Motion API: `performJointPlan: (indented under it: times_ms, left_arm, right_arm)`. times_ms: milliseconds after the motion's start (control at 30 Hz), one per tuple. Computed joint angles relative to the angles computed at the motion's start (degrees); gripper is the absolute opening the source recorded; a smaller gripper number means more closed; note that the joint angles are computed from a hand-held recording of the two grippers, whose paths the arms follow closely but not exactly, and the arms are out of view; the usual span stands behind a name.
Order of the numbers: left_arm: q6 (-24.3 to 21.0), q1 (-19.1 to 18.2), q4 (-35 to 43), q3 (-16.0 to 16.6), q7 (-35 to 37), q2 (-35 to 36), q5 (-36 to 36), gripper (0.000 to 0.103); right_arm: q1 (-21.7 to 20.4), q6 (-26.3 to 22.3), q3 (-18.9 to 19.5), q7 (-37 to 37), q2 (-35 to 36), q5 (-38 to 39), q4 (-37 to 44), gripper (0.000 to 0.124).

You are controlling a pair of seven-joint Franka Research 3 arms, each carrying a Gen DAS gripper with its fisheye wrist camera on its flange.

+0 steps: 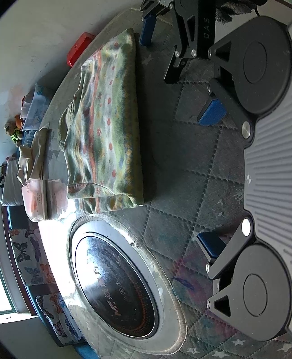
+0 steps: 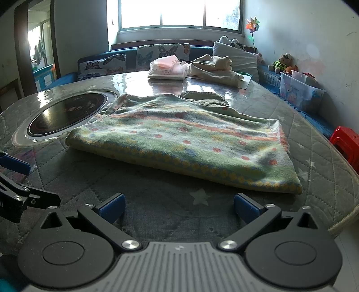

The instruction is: Fold clothes

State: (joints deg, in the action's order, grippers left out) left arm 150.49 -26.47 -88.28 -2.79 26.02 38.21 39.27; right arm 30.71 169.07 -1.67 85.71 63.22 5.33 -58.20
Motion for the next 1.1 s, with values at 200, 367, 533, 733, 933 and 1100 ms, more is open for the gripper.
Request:
performJointPlan:
  times_ms: [200, 367, 533, 733, 933, 1100]
  left_arm:
    - [-1.3, -0.2, 0.9, -0.1, 0.9, 0.5, -0.2, 0.103]
    - [-2.1, -0.3, 1.5, -0.3, 1.4, 0.8, -0.3, 0.103]
    - [-2.3, -0.4, 1.7, -0.1, 1.0, 0.9, -0.4, 0.103]
    - [-2.0, -0.5, 1.6, 0.1, 0.5, 0.9, 0.1, 0.103]
    - [-1.6, 0.0, 1.4, -0.4, 0.9, 0.7, -0.6, 0.103]
    - [-1.1, 0.0, 1.4, -0.1, 1.4, 0.3, -0.5, 0.103]
  right_arm:
    - [0.0, 0.1, -0.1, 0.0, 0.1, 0.0, 0.1, 0.103]
    - [0.1, 0.6, -0.1, 0.0, 0.0, 0.1, -0.3, 0.103]
    - [0.1, 0.1, -0.2, 0.2, 0.0, 0.1, -0.1, 0.103]
    - [0.0, 1.7, 0.0, 0.1, -0.3, 0.4, -1.1, 0.103]
    - [-0.1, 0.6, 0.2, 0.0, -0.2, 0.6, -0.3, 0.103]
    - [0.5, 1.2, -0.9, 0.5, 0.3, 0.1, 0.8, 0.103]
